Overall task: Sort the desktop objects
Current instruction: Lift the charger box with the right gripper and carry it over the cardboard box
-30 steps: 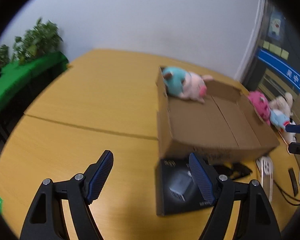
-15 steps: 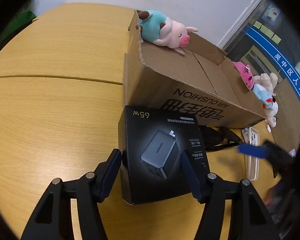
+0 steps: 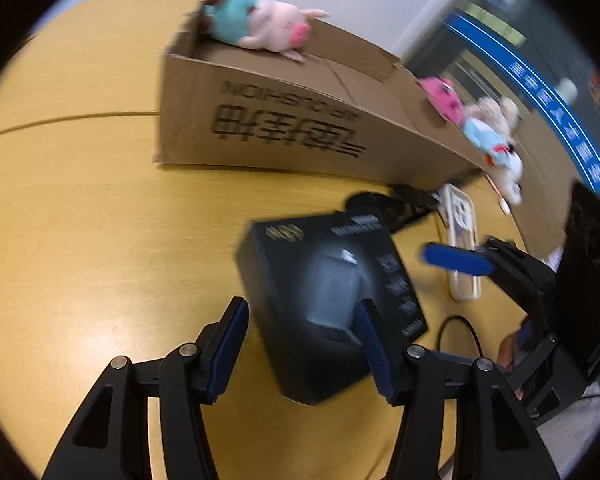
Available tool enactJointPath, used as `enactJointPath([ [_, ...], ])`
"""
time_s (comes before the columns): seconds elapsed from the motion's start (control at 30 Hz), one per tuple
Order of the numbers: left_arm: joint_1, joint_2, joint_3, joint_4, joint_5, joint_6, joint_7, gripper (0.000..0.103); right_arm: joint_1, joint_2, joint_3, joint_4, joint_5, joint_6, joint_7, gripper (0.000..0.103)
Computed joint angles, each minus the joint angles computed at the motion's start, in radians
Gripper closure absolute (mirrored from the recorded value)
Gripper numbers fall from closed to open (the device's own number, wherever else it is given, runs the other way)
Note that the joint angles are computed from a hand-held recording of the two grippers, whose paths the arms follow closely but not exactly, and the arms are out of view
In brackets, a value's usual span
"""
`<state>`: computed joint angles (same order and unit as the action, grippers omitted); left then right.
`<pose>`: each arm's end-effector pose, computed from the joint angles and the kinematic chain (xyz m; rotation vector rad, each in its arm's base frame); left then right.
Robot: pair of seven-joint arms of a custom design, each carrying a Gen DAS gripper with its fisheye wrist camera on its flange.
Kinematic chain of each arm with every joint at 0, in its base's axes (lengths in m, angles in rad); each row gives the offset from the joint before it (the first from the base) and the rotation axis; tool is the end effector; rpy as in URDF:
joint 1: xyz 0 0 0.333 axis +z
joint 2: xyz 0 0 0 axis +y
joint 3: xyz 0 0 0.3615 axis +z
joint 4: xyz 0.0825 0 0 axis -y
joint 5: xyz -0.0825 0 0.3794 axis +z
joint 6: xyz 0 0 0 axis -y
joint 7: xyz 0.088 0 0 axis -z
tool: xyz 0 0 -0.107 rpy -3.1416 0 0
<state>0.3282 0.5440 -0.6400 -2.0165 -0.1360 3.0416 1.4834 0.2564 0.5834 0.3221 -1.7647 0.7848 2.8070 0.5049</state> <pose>0.6481 -0.1473 0.3312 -2.1600 2.0072 -0.9976 0.6326 0.3305 0.3262 -2.2849 0.8540 -0.0669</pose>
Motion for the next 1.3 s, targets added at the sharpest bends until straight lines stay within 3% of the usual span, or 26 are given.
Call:
enactJointPath([
  [0.03, 0.014, 0.009, -0.012, 0.000, -0.017, 0.009, -0.010, 0.047, -0.002, -0.005, 0.001, -0.016, 0.005, 0.042, -0.020, 0.007],
  [0.07, 0.040, 0.030, -0.039, 0.009, -0.031, 0.008, -0.010, 0.045, -0.008, 0.000, 0.008, -0.019, 0.009, 0.059, -0.035, 0.005],
  [0.13, 0.074, 0.065, -0.073, 0.030, -0.055, -0.016, -0.023, 0.039, -0.013, 0.028, 0.001, 0.008, -0.014, 0.027, -0.031, 0.005],
  [0.3, 0.088, 0.084, -0.113, 0.027, -0.060, -0.008, 0.020, 0.043, -0.050, 0.069, 0.047, 0.049, 0.019, -0.043, -0.086, 0.008],
  [0.37, 0.036, 0.057, -0.059, 0.017, -0.031, 0.016, -0.033, 0.042, -0.042, 0.063, 0.056, 0.034, 0.042, -0.012, -0.118, 0.009],
  [0.47, 0.019, 0.031, -0.037, 0.003, -0.014, 0.019, -0.067, 0.043, -0.033, 0.061, 0.057, 0.029, 0.067, 0.022, -0.123, 0.011],
  [0.53, -0.036, -0.012, 0.022, -0.006, 0.010, 0.017, -0.100, 0.047, -0.027, 0.047, 0.060, 0.009, 0.083, 0.074, -0.134, 0.020],
  [0.6, -0.114, -0.059, 0.104, -0.008, 0.042, 0.017, -0.139, 0.049, -0.030, 0.031, 0.079, -0.012, 0.101, 0.142, -0.160, 0.022],
  [0.63, -0.173, -0.087, 0.170, -0.011, 0.066, 0.030, -0.170, 0.049, -0.053, 0.024, 0.115, -0.022, 0.126, 0.175, -0.195, 0.022],
  [0.77, -0.326, -0.143, 0.340, 0.012, 0.160, 0.073, -0.265, 0.049, -0.144, 0.015, 0.245, -0.015, 0.242, 0.269, -0.325, 0.022],
  [0.83, -0.437, -0.165, 0.465, 0.037, 0.238, 0.094, -0.330, 0.049, -0.193, 0.019, 0.319, 0.005, 0.304, 0.323, -0.393, 0.024],
  [0.9, -0.497, -0.175, 0.533, 0.070, 0.299, 0.110, -0.370, 0.049, -0.243, 0.032, 0.394, 0.028, 0.344, 0.381, -0.460, 0.025],
  [0.93, -0.511, -0.174, 0.548, 0.088, 0.321, 0.113, -0.383, 0.049, -0.290, 0.048, 0.465, 0.045, 0.370, 0.432, -0.518, 0.026],
  [1.03, -0.566, -0.167, 0.607, 0.158, 0.389, 0.117, -0.431, 0.049, -0.369, 0.088, 0.587, 0.084, 0.338, 0.515, -0.547, 0.027],
  [1.13, -0.566, -0.152, 0.602, 0.224, 0.437, 0.121, -0.449, 0.049, -0.423, 0.127, 0.682, 0.129, 0.267, 0.599, -0.544, 0.027],
  [1.23, -0.530, -0.117, 0.548, 0.323, 0.458, 0.111, -0.425, 0.049, -0.453, 0.145, 0.735, 0.167, 0.188, 0.655, -0.518, 0.027],
  [1.3, -0.528, -0.101, 0.540, 0.377, 0.468, 0.099, -0.419, 0.049, -0.433, 0.139, 0.713, 0.201, 0.150, 0.667, -0.504, 0.027],
])
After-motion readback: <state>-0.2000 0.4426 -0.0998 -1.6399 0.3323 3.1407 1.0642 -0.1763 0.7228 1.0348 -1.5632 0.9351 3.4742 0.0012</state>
